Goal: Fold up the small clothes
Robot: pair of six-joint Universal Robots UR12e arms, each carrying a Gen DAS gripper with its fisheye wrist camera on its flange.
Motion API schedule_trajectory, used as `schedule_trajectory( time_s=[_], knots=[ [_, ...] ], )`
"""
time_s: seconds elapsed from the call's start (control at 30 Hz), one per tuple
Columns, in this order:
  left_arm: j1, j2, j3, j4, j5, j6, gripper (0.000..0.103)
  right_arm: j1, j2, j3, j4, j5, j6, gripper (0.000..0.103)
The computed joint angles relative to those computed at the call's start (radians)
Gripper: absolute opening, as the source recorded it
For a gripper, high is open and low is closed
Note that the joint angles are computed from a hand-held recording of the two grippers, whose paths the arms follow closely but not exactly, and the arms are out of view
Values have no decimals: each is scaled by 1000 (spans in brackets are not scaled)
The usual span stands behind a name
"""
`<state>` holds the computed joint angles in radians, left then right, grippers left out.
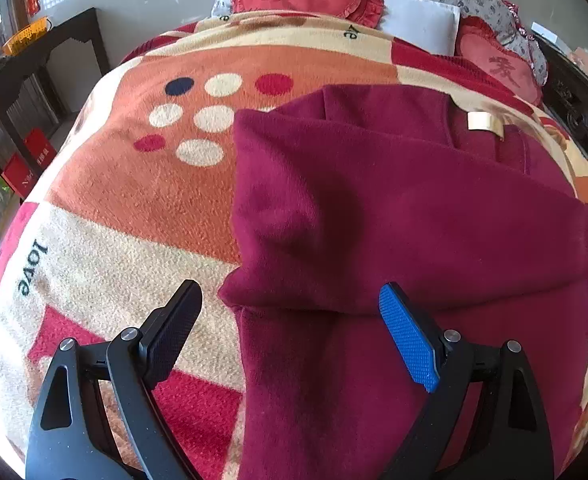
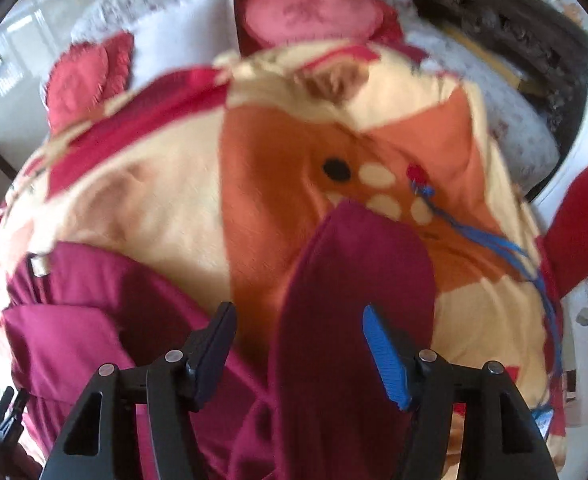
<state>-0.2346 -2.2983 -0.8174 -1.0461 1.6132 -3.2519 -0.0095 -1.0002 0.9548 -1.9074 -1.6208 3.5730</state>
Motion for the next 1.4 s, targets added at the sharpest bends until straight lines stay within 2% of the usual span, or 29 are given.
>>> schedule_trajectory(
  time_s=[0.1, 0.17, 0.23, 0.27, 0.3, 0.33, 0.4, 0.57, 0.63, 0.77, 0.87, 0.93, 1.13, 1.27, 1.4],
  knots=[
    [-1, -7, 11, -14, 4, 3, 91, -12, 14, -1, 24, 29, 10, 63],
    [-1, -6, 8, -10, 7, 10, 91, -9, 20, 4, 19, -30, -7, 55],
    [-1, -4, 2, -2, 19, 16, 91, -11, 1, 45, -43, -28, -25, 33],
    [-1, -3, 0, -1, 22, 15, 91, -13, -14, 70, -79, -22, -26, 27],
    [1, -2, -1, -3, 22, 12, 91, -13, -25, 86, -106, -24, -32, 13],
    [3, -1, -3, -4, 18, 3, 91, -11, -39, 105, -140, -38, -40, 11],
    [7, 3, -8, -1, 9, -11, 91, -7, -72, 142, -222, -69, -39, 11],
    [10, 20, -30, 22, -6, -26, 91, -12, -162, 233, -490, -5, -27, 11],
    [9, 26, -36, 31, -9, -24, 91, -6, -184, 242, -556, 19, -49, 11],
    [9, 36, -44, 50, -18, -21, 91, 9, -198, 232, -627, 91, -86, 11],
    [11, 43, -47, 64, -23, -23, 91, 29, -185, 200, -637, 134, -128, 11],
    [13, 50, -52, 76, -29, -27, 91, 41, -161, 164, -626, 192, -156, 10],
    [22, 57, -55, 105, -45, -37, 91, 88, -68, 33, -536, 297, -247, 10],
    [27, 51, -47, 102, -52, -43, 91, 129, 14, -47, -470, 316, -296, 10],
    [30, 40, -32, 77, -42, -34, 90, 173, 81, -98, -381, 252, -367, 10]
  ],
)
